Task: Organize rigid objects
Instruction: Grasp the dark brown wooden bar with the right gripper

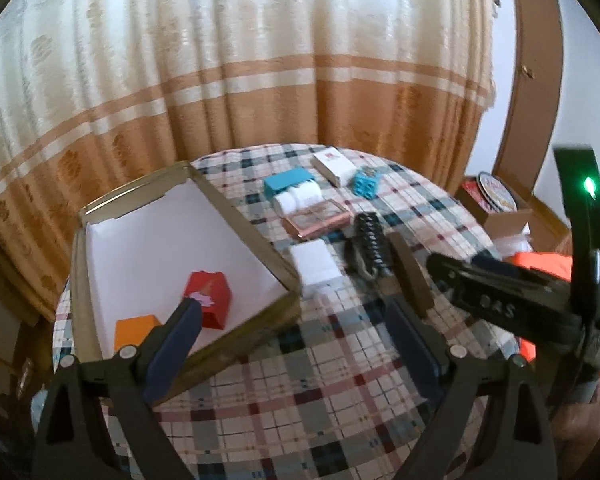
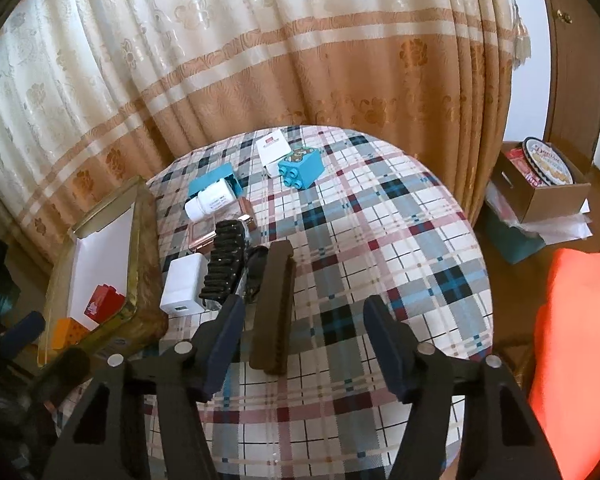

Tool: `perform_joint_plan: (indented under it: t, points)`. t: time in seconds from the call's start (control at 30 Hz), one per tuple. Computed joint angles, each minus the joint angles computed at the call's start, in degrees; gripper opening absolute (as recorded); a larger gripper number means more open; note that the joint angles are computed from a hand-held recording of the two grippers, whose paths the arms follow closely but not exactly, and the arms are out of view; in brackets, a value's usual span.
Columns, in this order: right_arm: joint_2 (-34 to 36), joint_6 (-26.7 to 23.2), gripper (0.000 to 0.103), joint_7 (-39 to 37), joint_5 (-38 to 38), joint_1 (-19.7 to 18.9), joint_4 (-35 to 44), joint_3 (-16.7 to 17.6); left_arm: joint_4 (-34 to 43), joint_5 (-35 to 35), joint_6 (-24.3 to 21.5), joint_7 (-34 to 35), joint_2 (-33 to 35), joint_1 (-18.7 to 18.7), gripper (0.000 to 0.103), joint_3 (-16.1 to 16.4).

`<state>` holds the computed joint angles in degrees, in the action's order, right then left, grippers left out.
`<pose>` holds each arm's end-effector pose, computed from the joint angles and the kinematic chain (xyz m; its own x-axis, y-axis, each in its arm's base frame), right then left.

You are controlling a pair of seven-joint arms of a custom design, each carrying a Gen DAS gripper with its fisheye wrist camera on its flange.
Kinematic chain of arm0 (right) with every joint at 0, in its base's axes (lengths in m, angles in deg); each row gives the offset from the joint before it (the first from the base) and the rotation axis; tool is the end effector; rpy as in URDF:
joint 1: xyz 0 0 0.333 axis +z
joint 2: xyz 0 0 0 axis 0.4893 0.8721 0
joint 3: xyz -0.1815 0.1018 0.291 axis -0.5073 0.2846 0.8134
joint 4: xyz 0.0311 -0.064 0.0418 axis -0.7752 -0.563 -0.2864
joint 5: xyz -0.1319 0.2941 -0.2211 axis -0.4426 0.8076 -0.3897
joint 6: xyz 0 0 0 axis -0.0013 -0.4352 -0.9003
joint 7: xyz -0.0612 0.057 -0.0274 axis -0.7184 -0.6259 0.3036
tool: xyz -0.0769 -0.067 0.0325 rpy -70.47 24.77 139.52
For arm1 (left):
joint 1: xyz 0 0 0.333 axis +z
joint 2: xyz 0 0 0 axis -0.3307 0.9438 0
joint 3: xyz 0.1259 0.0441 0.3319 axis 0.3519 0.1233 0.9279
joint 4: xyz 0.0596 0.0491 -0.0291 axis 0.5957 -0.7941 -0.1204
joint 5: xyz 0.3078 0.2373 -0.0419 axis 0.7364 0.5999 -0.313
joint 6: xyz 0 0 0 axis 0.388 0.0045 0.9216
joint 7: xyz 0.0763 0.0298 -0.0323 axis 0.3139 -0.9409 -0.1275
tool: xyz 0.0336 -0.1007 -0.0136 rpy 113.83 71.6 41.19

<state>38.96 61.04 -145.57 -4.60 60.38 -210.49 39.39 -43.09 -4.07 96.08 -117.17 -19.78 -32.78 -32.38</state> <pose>0.4192 0.3419 0.3952 -0.6054 -0.7559 -0.2491 -0.4546 0.5853 -0.6714 0.4969 -0.1783 0.4080 -0.7011 -0.7118 -0.0432 -0.4556 0.4937 -0.7407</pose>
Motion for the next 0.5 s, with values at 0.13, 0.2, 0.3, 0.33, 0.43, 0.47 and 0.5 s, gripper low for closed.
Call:
perform_joint_plan:
  t: [0.13,0.2,0.3,0.33,0.43,0.47,0.5]
  points:
    - [0.69,1.31,0.057,-2.01,0.21,-0.38,0.60,-0.38,-0.66,2.23,-0.19,-1.43,0.20,-0.44,0.092,-0.30]
    - [1.37,2.41,0.055,-3.38,0.92,-0.73,1.11,-0.73,-0.77,2.95,0.04,-1.77,0.50,-0.61,0.091,-0.48]
    - [2.45,3.64,0.051,-5.31,1.49,-1.03,1.83,-1.19,-0.74,2.27,0.84,-0.40,0.98,-0.74,0.091,-0.69]
    - [3.08,3.15,0.050,-7.41,2.99,-1.06,2.48,-1.25,-0.66,2.57,1.12,-0.64,1.21,-0.79,0.090,-0.73]
    - [4.61,4.88,0.048,-11.46,6.90,-1.59,3.14,-1.96,-0.44,4.46,1.20,-2.54,1.93,-0.66,0.090,-0.72]
    - [4.98,5.83,0.047,-12.25,8.03,-1.80,3.11,-2.24,-0.40,5.15,1.29,-3.28,2.13,-0.61,0.090,-0.79]
    - [5.23,4.25,0.045,-12.34,7.53,-1.24,3.61,-2.37,-0.39,6.01,1.26,-4.16,2.32,-0.55,0.090,-0.86]
